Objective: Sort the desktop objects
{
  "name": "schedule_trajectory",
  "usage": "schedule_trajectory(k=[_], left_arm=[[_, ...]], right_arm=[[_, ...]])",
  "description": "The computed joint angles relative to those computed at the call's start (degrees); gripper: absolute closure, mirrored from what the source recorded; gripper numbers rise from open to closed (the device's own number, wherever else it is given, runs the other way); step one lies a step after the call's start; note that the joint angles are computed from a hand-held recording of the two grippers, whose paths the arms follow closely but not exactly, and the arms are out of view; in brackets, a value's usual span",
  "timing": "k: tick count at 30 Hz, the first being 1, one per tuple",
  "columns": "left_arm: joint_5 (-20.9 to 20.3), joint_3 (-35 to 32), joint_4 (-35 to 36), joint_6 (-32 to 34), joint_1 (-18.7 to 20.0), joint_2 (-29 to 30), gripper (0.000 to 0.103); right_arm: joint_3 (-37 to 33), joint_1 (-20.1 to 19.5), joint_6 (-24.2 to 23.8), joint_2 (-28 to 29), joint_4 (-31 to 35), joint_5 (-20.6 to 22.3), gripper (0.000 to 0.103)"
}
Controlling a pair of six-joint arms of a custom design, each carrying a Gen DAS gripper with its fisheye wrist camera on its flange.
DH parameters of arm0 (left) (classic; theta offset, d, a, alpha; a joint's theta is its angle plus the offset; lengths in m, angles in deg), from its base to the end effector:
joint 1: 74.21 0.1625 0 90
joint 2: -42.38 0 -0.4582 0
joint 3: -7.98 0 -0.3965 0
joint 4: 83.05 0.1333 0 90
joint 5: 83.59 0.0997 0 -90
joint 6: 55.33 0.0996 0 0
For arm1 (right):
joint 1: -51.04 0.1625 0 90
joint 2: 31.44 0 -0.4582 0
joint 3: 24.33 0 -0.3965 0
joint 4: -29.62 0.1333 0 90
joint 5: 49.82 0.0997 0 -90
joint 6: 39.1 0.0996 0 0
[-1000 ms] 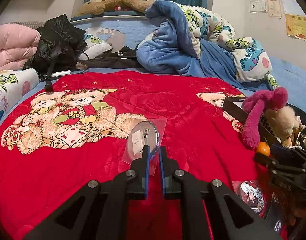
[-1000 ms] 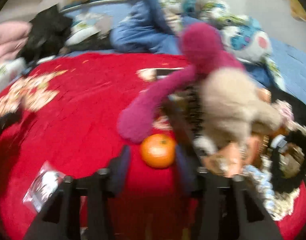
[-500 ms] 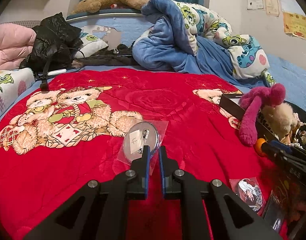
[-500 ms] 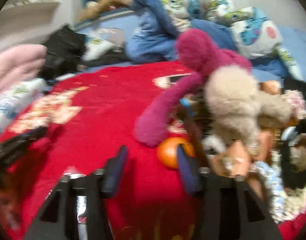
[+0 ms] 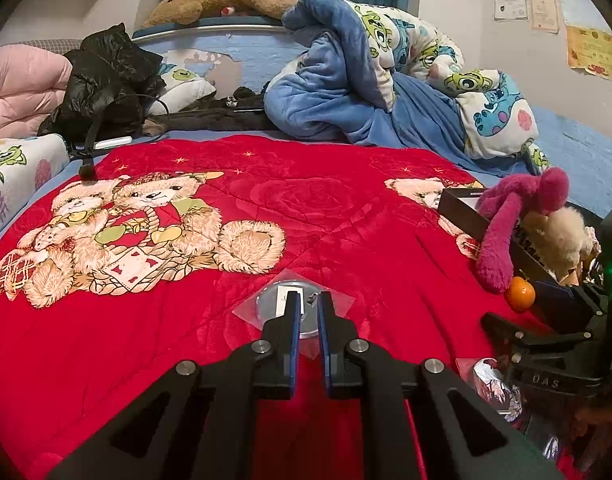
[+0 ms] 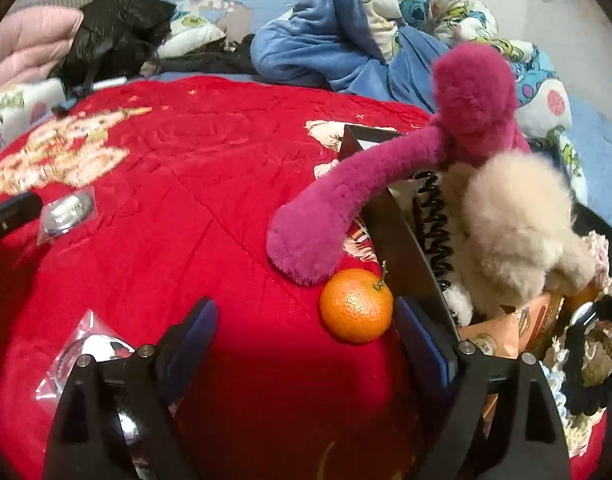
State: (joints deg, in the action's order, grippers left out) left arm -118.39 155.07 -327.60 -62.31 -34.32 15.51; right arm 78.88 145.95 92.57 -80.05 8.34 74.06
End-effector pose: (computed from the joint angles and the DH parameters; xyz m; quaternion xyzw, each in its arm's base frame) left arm -0.1103 -0.3725 0.0363 0.1841 0.8377 -0.4413 0.2639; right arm 0.1243 -0.5383 0.0543 0.2536 -0.8147 0.3270 0.4062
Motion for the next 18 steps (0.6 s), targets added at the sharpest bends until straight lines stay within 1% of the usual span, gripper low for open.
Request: schedule_trajectory(k=[1, 2, 3, 4, 5, 7, 10, 14, 18], left_arm=[[0.0, 0.0, -0.2, 0.1, 0.0, 0.0, 0.094], [-0.1, 0.0, -0.5, 0.2, 0.1, 0.1, 0.094], [-0.1, 0.1, -0.5, 0.1, 0.0, 0.1, 0.094], [-0.1, 0.1, -0.5, 0.2, 0.1, 0.0, 0.094], [-0.1, 0.1, -0.5, 0.2, 0.1, 0.0, 0.094], [-0.1, 0.1, -0.6, 0.3, 0.1, 0.0, 0.094], [-0.2, 0.2, -0.1, 0.0, 0.2, -0.2, 0.094], [-0.4, 0.1, -0.5, 0.0, 0.3, 0.0, 0.094], [-0.4, 0.1, -0.9, 0.1, 0.2, 0.2, 0.094]], right_arm=[[0.5, -0.1, 0.1, -0.4, -0.5, -0.4, 0.030], [1.3, -0.3, 0.8, -1.0, -1.8, -0.7, 0.049], [2.2, -0.7, 1.9, -1.9, -3.0, -1.2, 0.055], [2.3, -1.0, 3.1, -2.3, -2.7, -2.2, 0.064], [2.9, -1.8, 4.7, -3.3, -1.9, -4.4, 0.067], [3.7, -2.6, 5.5, -4.2, -1.2, -6.8, 0.068], [4.4, -2.7, 4.6, -4.4, -2.2, -7.1, 0.069], [5.7, -4.2, 6.5, -6.5, 0.0, -13.1, 0.070], [8.0, -6.3, 8.1, -9.3, 1.1, -20.4, 0.070]])
